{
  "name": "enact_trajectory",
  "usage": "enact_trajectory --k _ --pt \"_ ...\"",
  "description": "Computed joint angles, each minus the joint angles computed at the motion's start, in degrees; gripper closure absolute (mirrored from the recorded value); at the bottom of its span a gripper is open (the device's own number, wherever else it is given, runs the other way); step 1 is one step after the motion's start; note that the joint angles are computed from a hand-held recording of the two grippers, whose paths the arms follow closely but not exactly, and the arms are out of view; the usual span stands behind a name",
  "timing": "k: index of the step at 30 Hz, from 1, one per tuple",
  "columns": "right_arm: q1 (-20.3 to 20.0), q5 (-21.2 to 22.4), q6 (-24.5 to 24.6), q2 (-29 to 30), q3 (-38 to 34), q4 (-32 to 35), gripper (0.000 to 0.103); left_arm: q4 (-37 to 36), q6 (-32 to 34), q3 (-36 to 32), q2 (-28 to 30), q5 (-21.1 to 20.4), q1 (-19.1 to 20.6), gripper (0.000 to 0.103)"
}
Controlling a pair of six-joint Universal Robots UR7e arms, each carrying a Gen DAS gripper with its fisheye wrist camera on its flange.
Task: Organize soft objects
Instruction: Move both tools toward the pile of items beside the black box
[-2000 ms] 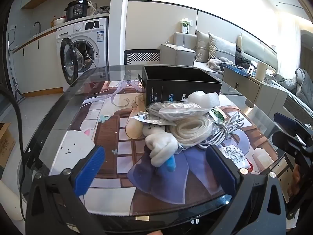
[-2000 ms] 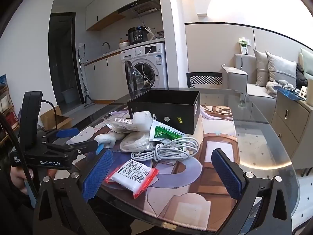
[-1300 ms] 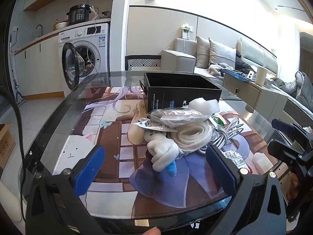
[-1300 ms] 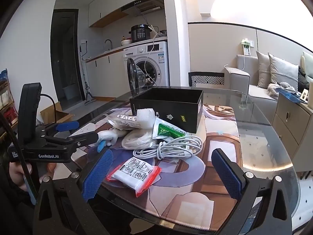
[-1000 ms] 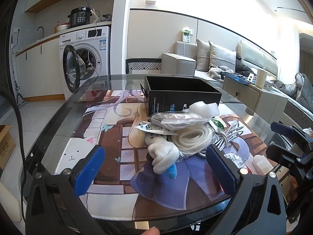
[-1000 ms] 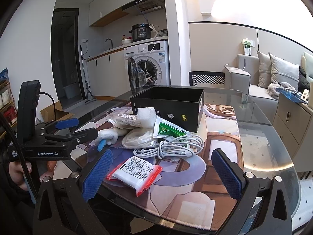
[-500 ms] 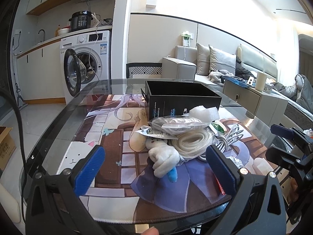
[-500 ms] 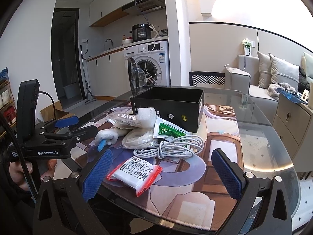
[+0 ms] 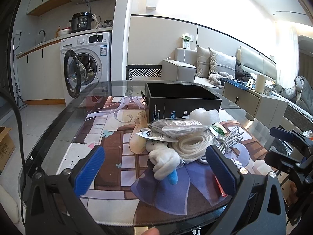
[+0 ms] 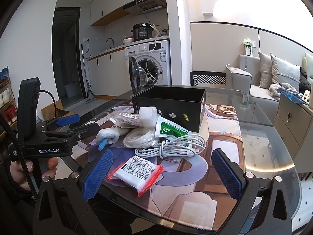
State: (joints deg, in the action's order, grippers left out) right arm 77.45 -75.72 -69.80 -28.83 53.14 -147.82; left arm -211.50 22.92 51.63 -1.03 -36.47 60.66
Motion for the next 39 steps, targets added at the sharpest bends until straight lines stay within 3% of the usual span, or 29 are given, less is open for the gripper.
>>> enact_trajectory --k 26,39 --pt "0.1 -0.6 -0.2 0.5 0.1 0.9 0.0 -0.5 2.1 -2.7 1.4 -1.3 0.5 0.0" --pt "0.7 -3.2 -2.0 1.3 0.0 0.7 0.0 0.4 3.7 -3.8 2.1 -1.0 0.7 0.0"
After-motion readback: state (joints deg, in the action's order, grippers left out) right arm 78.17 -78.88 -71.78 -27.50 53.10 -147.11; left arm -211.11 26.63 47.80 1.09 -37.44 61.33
